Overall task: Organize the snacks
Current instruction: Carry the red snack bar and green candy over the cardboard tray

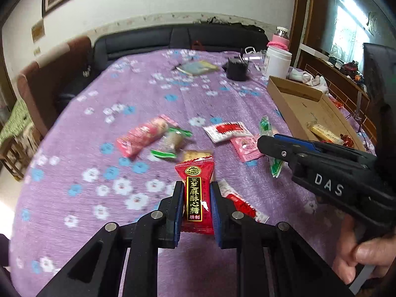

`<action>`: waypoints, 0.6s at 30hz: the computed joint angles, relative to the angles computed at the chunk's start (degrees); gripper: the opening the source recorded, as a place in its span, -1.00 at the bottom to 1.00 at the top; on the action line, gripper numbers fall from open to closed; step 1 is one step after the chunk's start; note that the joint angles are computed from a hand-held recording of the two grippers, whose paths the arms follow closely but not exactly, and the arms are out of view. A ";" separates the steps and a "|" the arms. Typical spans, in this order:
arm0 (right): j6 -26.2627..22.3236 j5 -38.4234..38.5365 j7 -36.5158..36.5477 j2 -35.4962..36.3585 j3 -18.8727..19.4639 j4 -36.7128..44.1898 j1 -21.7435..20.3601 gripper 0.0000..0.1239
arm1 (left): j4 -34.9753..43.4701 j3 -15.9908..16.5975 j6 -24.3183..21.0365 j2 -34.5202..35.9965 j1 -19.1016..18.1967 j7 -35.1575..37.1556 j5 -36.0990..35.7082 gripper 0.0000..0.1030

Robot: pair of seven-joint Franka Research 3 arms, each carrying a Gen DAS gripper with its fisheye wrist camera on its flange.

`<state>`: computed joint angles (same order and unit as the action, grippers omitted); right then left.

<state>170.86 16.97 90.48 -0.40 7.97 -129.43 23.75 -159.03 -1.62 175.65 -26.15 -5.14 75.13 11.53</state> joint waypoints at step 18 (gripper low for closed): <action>0.34 14.73 -11.10 -3.25 -0.72 -0.76 1.25 -0.71 | 1.72 -2.97 -2.56 -2.71 -0.74 -4.30 1.06 -0.61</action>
<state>171.20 31.69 79.38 -3.64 7.25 -130.19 25.00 -157.31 -4.59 173.09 -28.86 -5.88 70.82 12.59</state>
